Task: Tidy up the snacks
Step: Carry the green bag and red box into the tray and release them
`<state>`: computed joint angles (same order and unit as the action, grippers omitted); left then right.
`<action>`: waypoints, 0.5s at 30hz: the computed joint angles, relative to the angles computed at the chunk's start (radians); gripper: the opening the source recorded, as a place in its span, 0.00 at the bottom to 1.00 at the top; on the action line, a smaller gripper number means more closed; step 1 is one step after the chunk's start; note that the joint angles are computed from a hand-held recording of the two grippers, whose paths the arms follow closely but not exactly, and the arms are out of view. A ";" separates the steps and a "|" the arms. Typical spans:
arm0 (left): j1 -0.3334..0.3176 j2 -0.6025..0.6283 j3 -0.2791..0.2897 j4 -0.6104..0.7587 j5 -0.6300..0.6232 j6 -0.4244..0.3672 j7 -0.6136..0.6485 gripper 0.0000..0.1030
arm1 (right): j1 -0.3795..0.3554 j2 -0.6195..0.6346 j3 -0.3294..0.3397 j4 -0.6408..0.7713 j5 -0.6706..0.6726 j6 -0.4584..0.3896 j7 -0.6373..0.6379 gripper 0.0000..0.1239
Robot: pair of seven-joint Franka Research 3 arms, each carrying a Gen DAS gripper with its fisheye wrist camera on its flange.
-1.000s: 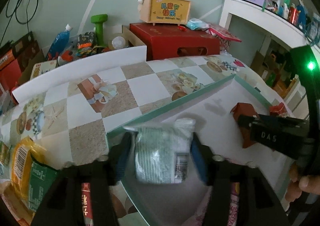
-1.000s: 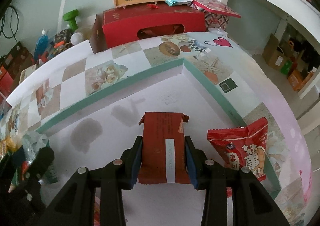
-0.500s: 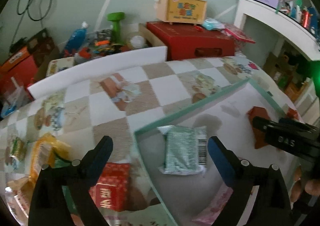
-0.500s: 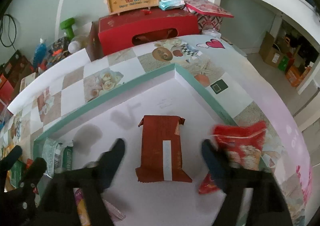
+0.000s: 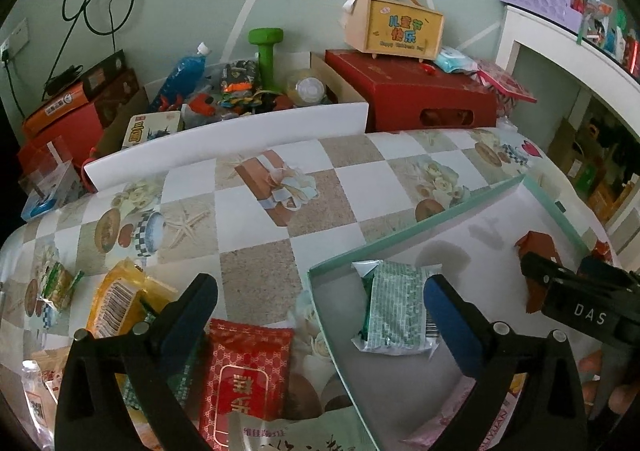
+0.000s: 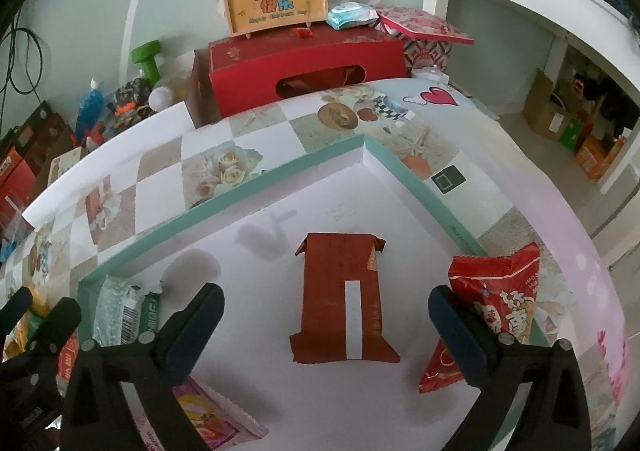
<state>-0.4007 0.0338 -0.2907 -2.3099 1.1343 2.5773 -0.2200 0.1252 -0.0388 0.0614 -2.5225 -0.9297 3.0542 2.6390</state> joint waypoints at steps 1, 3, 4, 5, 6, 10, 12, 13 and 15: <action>0.000 -0.001 0.000 -0.001 -0.002 -0.001 0.000 1.00 | -0.001 -0.002 0.000 -0.003 -0.002 0.004 0.005 0.83; 0.002 -0.006 0.001 -0.006 -0.009 0.001 0.003 1.00 | -0.005 -0.008 0.002 -0.009 -0.014 0.012 0.021 0.83; 0.002 -0.009 0.001 -0.009 -0.013 0.002 0.005 1.00 | -0.009 -0.011 0.005 -0.011 -0.029 0.012 0.035 0.83; 0.003 -0.013 0.000 -0.013 -0.025 0.004 0.017 1.00 | -0.011 -0.016 0.008 -0.015 -0.036 0.012 0.041 0.83; 0.004 -0.018 -0.001 -0.017 -0.031 0.005 0.022 1.00 | -0.012 -0.021 0.010 -0.022 -0.030 0.017 0.037 0.83; 0.009 -0.050 -0.006 -0.042 -0.047 0.019 0.002 1.00 | -0.022 -0.044 0.024 -0.054 0.041 0.041 -0.011 0.83; 0.012 -0.059 -0.011 -0.052 -0.072 0.028 0.020 1.00 | -0.023 -0.059 0.032 -0.074 0.110 0.047 -0.065 0.83; 0.012 -0.062 -0.014 -0.054 -0.094 0.023 0.043 1.00 | -0.014 -0.071 0.030 -0.088 0.165 0.046 -0.107 0.83; 0.008 -0.068 -0.022 -0.056 -0.141 0.005 0.088 0.99 | 0.005 -0.096 0.024 -0.112 0.259 0.042 -0.180 0.83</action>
<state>-0.3931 -0.0347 -0.3126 -2.3663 0.9935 2.5820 -0.1316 0.1301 -0.1350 0.0853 -2.6349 -0.6703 3.0967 2.4590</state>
